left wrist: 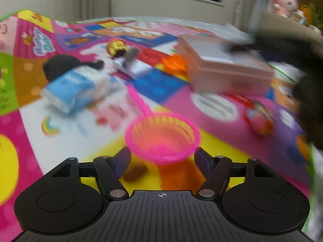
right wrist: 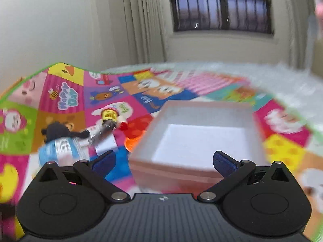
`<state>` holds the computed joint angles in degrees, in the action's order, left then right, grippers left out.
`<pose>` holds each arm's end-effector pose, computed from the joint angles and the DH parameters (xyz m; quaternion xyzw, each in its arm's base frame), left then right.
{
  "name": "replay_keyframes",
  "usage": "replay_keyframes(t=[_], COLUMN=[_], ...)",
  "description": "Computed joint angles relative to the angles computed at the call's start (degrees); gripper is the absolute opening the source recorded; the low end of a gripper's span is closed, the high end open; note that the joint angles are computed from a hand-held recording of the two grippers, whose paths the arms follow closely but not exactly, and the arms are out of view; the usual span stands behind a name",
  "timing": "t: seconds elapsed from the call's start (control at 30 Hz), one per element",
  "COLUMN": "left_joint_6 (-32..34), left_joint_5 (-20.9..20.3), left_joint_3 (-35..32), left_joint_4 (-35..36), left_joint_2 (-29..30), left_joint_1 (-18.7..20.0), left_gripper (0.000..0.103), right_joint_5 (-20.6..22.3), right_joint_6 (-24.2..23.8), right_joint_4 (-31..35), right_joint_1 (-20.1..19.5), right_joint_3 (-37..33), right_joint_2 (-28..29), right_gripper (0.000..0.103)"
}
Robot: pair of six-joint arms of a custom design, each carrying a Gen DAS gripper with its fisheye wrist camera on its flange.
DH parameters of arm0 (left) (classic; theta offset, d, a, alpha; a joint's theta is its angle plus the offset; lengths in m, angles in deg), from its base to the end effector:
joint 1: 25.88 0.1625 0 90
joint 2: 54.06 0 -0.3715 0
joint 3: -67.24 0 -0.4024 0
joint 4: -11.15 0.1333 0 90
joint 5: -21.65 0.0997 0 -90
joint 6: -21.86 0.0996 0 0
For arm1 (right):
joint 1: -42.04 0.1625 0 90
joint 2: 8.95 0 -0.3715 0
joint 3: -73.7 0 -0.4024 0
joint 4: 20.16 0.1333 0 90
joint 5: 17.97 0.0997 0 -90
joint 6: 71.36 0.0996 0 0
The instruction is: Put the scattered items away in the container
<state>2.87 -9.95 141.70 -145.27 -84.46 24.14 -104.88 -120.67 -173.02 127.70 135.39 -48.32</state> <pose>-0.2965 -0.6931 0.0603 0.0630 0.8593 -0.3829 0.3333 0.0777 -0.8081 0.2346 0.3673 -0.8629 0.3205 0.1337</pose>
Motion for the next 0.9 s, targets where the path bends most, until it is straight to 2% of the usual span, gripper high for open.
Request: replay_keyframes(t=[0.03, 0.1, 0.17, 0.23, 0.37, 0.47, 0.57, 0.63, 0.77, 0.8, 0.83, 0.9], left_joint_6=[0.21, 0.64, 1.91, 3.98, 9.21, 10.87, 11.33, 10.26, 6.67, 6.47, 6.38, 6.02], left_joint_5=[-0.58, -0.46, 0.35, 1.53, 1.3, -0.02, -0.42, 0.35, 2.02, 2.73, 3.45, 4.64], left_joint_3=[1.35, 3.54, 4.8, 5.79, 5.27, 4.16, 3.02, 1.98, 1.14, 0.91, 0.53, -1.13], left_joint_4=[-1.06, -3.31, -5.62, -7.97, -10.71, -11.57, -13.04, -11.87, -8.66, -8.61, -8.4, -7.06], left_joint_2=[-0.63, -1.55, -2.05, -2.31, -1.58, -0.68, 0.27, 0.82, 0.71, 0.81, 0.98, 1.64], left_joint_1=[-0.4, -1.13, -1.61, -1.97, -1.6, -1.22, -0.98, -0.83, -0.87, -1.0, -1.11, -1.08], left_gripper=[0.094, 0.096, 0.099, 0.101, 0.103, 0.103, 0.103, 0.103, 0.103, 0.103, 0.103, 0.103], right_joint_5=[-1.33, -5.18, -7.89, -7.18, -4.0, 2.35, 4.43, 1.81, -5.01, -5.99, -7.61, -10.55], right_joint_6=[0.94, 1.47, 1.77, -1.47, -8.6, -7.87, -9.5, -8.83, -9.29, -10.31, -11.14, -9.86], right_joint_4=[2.6, 9.23, 14.92, 14.72, 20.51, 15.89, 0.07, -5.38, -11.99, -14.38, -16.06, -16.31], right_joint_1=[0.56, 1.52, 1.56, 1.06, -0.49, -2.81, -4.74, -5.33, -4.92, -4.75, -4.41, -3.74], right_joint_3=[-3.85, -10.88, -12.98, -7.43, 3.41, 12.48, 24.08, 28.15, 29.75, 29.73, 29.16, 28.05], right_joint_2=[2.43, 6.59, 7.3, 3.35, -7.16, -15.64, -21.96, -22.82, -18.36, -16.97, -15.39, -13.77], right_gripper=[0.103, 0.103, 0.102, 0.102, 0.102, 0.102, 0.103, 0.103, 0.101, 0.094, 0.076, 0.071])
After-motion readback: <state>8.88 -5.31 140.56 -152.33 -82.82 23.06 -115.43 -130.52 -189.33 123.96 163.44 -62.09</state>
